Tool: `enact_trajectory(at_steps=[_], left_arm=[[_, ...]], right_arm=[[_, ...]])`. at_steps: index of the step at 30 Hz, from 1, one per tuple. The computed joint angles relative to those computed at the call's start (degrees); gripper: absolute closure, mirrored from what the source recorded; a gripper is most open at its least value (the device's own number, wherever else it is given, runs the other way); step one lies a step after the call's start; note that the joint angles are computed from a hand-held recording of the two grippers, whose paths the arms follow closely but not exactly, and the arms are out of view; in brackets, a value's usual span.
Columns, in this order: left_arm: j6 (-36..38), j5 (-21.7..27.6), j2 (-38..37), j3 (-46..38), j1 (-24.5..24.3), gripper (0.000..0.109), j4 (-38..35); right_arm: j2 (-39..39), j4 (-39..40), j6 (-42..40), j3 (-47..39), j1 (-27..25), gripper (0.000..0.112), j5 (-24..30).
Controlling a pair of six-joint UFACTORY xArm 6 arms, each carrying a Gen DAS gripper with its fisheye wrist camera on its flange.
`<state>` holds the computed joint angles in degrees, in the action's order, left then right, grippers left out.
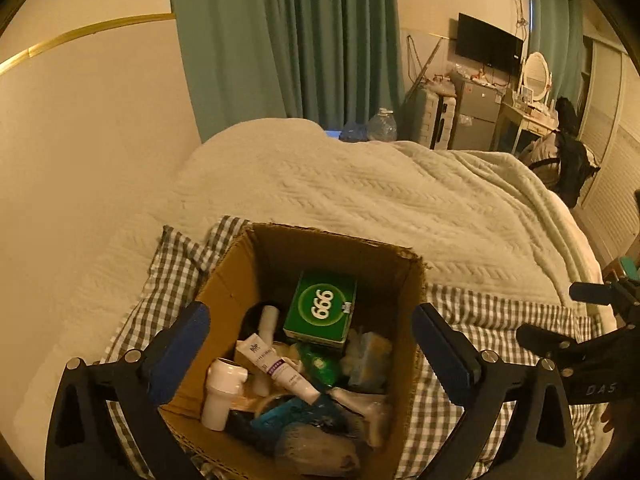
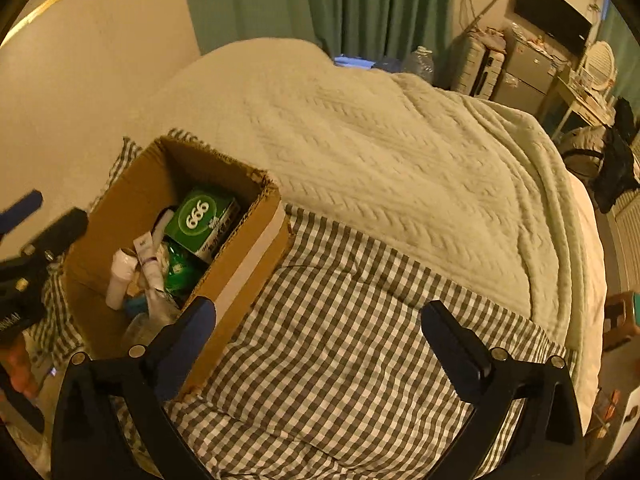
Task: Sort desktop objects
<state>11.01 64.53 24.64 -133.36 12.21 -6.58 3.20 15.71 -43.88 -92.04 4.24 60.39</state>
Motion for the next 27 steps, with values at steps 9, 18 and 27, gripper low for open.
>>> enact_trajectory(at_steps=[9, 18, 27], left_arm=[[-5.45, -0.22, -4.82, 5.59, -1.16, 0.006, 0.31], [-8.25, -4.24, -10.57, 14.87, -3.25, 0.006, 2.90], [-8.39, -4.92, -10.45, 15.64, -4.13, 0.006, 3.76]], right_arm=[[-3.60, 3.05, -2.93, 0.33, -4.44, 0.010, 0.41], [-1.97, 5.35, -2.19, -3.44, -8.28, 0.010, 3.16], [-0.70, 4.21, -0.87, -3.88, -8.09, 0.010, 4.21]])
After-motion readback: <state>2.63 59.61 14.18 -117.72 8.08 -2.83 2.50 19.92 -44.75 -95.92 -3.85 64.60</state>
